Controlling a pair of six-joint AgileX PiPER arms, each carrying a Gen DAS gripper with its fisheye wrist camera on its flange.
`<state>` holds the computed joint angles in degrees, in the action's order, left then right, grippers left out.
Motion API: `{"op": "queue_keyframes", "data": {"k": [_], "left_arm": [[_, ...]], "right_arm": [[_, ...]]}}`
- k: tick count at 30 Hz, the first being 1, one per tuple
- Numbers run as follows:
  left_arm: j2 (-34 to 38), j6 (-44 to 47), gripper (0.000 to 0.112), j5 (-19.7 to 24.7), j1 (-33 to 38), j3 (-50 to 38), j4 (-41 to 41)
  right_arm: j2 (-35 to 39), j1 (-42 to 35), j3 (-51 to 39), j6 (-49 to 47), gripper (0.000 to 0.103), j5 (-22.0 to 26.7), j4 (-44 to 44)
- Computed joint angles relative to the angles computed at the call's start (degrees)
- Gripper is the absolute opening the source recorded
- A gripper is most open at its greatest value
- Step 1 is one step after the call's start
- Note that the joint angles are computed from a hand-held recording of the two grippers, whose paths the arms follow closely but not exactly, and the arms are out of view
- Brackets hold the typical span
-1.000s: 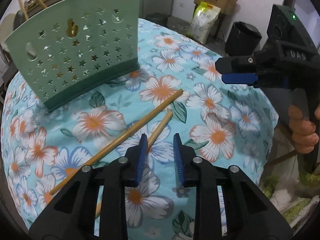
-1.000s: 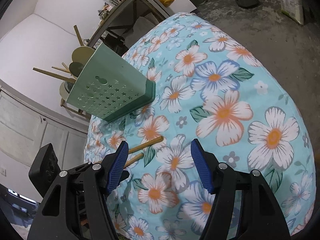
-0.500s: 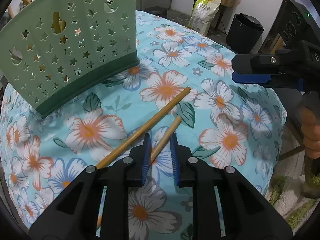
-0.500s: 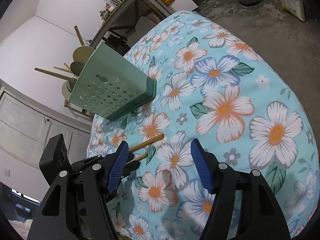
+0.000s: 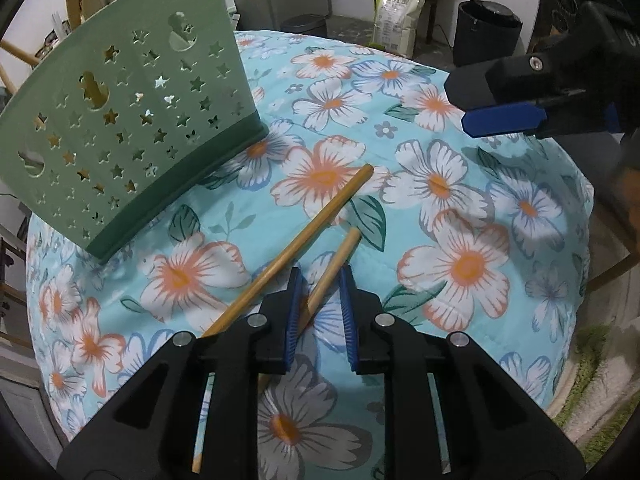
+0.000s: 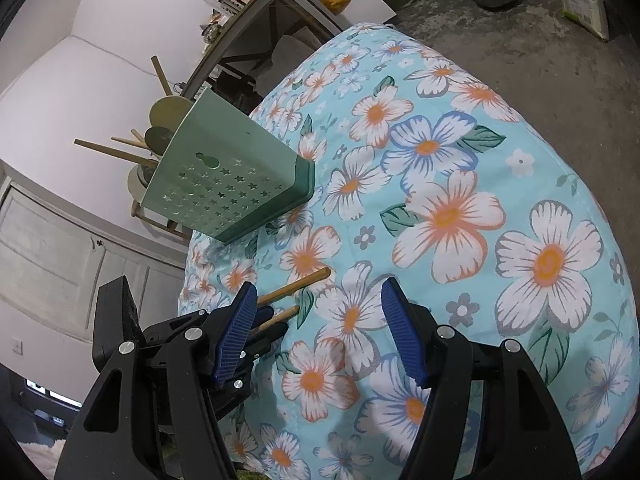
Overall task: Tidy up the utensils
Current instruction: 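Move both tools back down to the two chopsticks on the quilt, then grasp one wooden chopstick with the left tool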
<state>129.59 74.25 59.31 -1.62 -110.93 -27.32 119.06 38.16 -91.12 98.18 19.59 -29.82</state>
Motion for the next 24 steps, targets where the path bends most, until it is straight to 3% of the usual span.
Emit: {"op": "queue_keyframes", "data": {"k": [4, 7, 14, 24], "left_arm": [[-3.5, 0.6, 0.007, -5.5, -1.2, 6.2, 0.8], [-5.1, -0.7, 0.005, -7.2, -1.8, 8.5, 0.7], [-7.5, -1.1, 0.005, -8.5, -1.4, 11.1, -0.1], [-9.6, 0.3, 0.005, -6.0, 0.3, 12.3, -1.6]], "right_arm": [[-0.5, 0.4, 0.0, 1.1, 0.063, 0.8, -1.3], [-1.0, 0.7, 0.4, 2.7, 0.063, 1.1, -3.0], [-1.0, 1.0, 0.3, 2.3, 0.063, 1.1, -2.5], [0.2, 1.4, -2.3, -0.3, 0.063, 2.3, -0.6]]}}
